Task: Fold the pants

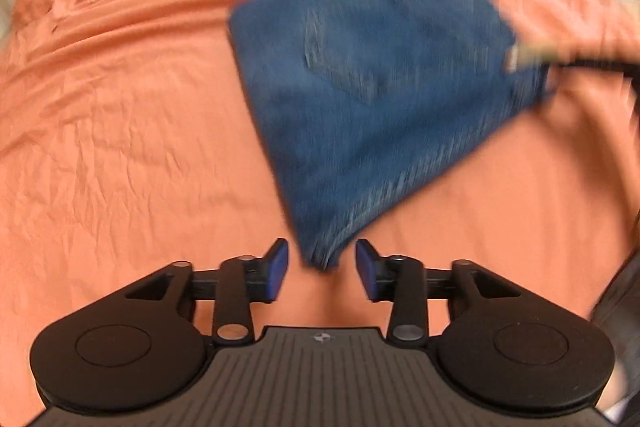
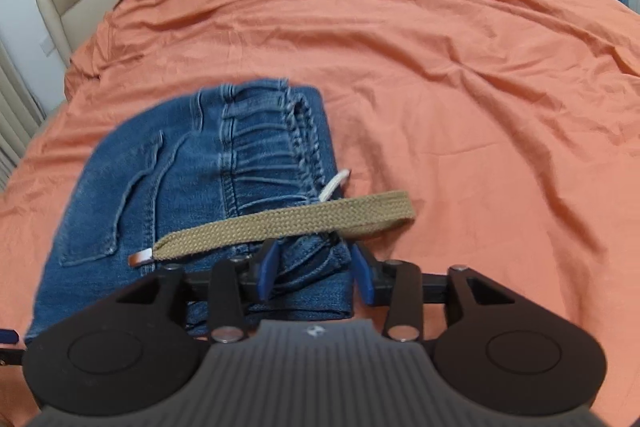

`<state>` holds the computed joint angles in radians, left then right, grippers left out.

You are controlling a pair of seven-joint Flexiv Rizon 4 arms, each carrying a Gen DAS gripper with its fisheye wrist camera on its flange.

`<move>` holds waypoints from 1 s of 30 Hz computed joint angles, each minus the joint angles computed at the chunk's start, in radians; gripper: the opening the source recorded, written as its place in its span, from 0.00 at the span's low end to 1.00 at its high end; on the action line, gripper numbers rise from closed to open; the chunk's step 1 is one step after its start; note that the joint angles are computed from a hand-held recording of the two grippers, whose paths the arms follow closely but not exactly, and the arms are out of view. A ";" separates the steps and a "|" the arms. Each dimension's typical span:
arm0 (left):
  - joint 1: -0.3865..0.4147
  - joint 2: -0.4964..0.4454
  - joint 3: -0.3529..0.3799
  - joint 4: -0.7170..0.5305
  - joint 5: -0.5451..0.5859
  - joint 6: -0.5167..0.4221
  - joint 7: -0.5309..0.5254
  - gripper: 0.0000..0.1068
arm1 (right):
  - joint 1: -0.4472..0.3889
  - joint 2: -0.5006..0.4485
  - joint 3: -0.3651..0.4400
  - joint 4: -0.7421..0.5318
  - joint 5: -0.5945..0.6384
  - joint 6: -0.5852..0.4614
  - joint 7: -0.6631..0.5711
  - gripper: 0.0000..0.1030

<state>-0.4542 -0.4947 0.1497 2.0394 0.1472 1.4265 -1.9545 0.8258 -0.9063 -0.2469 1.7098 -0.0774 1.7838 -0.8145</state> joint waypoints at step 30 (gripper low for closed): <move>0.720 -0.535 -0.660 -0.116 -0.009 0.613 -0.173 0.69 | -0.728 -0.477 1.035 -0.513 -0.404 -0.188 -0.177 0.76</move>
